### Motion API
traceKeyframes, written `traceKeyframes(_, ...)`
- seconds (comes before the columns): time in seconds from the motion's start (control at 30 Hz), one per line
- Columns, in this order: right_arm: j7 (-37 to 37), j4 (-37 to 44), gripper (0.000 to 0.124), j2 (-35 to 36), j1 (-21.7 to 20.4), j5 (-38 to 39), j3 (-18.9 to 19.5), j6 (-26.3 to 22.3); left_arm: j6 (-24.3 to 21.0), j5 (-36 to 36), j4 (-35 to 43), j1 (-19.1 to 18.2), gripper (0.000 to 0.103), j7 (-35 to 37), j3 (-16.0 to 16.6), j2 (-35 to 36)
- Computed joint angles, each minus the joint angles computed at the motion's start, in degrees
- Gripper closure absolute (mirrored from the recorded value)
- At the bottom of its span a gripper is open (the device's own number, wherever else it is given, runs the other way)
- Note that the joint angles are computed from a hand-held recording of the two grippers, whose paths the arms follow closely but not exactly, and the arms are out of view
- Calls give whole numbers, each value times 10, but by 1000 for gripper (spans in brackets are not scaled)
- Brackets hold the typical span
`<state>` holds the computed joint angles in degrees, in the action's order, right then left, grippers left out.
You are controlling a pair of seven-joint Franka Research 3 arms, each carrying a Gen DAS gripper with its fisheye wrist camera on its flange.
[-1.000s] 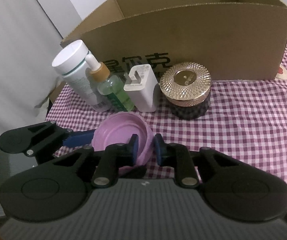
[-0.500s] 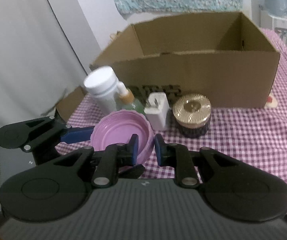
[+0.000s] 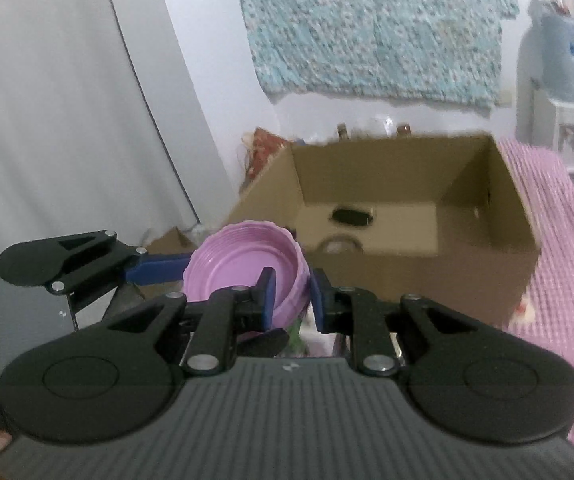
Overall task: Organize rigid objects
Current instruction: 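Lower the pink bowl into the box and open the right tool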
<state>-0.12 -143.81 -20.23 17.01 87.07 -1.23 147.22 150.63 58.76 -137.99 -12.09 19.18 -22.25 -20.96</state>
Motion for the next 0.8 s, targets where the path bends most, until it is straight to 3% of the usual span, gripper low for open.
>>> traceKeyframes(0.1, 32, 58, 105, 42, -5, -29, -4, -20, 21, -42, 38, 2, 31, 60, 35, 35)
traceKeyframes(0.2, 104, 144, 104, 113, -16, -90, -4, -53, 38, -142, 84, -3, 31, 163, 77, 82)
traceKeyframes(0.37, 258, 316, 104, 248, -49, -220, 9, -121, 11, -337, 193, 1, 31, 336, 115, 187)
traceKeyframes(0.53, 393, 498, 104, 392, -67, -354, 31, -168, -53, -479, 303, 25, 31, 418, 116, 287)
traceKeyframes(0.67, 478, 616, 104, 488, -68, -439, 43, -202, -104, -523, 380, 39, 31, 435, 114, 356)
traceKeyframes(0.8, 519, 696, 104, 554, -67, -502, 56, -208, -134, -548, 432, 46, 31, 443, 110, 403)
